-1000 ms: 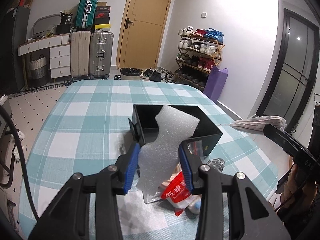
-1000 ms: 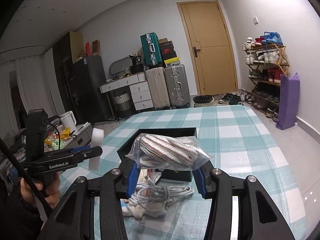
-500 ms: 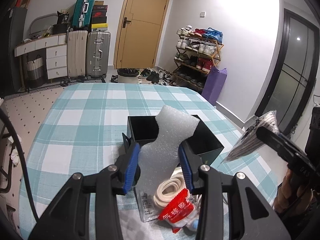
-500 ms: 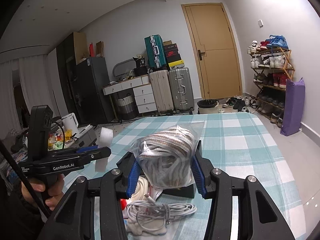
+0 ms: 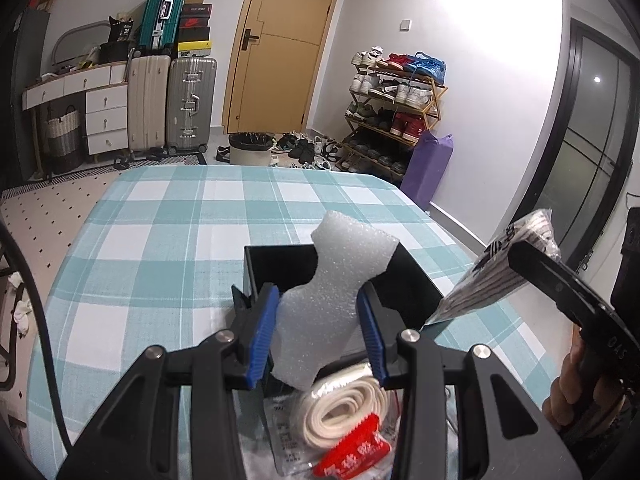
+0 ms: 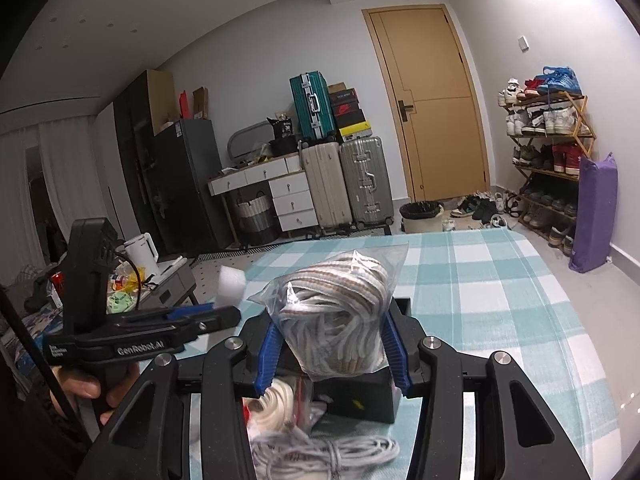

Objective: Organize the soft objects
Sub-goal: 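Lift the foam sheet into the black box while the right tool carries the cable bag there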

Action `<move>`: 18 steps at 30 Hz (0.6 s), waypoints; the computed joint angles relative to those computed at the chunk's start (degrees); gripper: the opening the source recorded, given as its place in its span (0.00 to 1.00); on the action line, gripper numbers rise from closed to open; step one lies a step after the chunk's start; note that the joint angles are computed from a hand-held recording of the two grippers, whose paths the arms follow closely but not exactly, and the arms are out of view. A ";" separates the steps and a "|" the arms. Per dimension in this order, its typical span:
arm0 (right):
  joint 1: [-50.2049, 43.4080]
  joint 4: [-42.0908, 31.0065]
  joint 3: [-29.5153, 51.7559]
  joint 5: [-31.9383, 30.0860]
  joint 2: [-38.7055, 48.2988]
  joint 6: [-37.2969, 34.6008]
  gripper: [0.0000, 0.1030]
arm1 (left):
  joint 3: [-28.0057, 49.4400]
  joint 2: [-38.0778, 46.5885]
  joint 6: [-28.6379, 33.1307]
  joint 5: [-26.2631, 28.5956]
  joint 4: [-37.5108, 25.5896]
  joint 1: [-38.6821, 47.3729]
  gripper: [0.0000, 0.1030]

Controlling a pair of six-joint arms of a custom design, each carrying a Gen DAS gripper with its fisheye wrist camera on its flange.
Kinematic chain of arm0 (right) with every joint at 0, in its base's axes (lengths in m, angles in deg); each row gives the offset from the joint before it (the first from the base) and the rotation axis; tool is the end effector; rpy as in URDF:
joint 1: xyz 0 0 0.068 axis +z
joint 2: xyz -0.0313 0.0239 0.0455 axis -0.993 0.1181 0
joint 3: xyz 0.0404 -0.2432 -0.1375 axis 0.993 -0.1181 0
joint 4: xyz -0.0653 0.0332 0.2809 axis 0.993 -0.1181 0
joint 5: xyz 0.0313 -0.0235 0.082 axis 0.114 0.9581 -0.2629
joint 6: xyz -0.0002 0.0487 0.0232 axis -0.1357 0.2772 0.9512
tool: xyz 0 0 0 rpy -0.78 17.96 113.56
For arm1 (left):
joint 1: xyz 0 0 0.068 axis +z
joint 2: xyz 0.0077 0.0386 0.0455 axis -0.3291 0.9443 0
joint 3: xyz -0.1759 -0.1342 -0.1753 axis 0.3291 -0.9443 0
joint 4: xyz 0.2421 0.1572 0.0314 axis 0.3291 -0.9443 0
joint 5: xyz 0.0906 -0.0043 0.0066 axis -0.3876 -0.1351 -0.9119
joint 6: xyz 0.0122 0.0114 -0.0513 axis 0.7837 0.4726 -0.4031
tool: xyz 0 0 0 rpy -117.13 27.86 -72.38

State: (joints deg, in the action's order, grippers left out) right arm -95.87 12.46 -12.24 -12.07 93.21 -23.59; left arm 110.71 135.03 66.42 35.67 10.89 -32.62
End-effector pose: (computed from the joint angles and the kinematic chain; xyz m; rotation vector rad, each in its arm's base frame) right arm 0.2582 -0.0445 0.2249 0.0399 1.8743 0.2726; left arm 0.3832 -0.1067 0.2343 0.5376 2.1541 -0.5883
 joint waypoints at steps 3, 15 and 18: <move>0.70 1.07 1.35 0.65 1.47 0.01 0.44 | 1.34 1.36 -0.02 -0.27 0.12 -0.62 0.38; 1.97 -0.47 8.79 1.93 11.85 -2.42 0.44 | 6.14 8.03 0.21 -3.15 0.50 -3.29 0.38; 2.27 -0.88 10.77 2.57 15.16 -3.24 0.44 | 7.25 9.57 0.22 -3.84 0.28 -3.54 0.38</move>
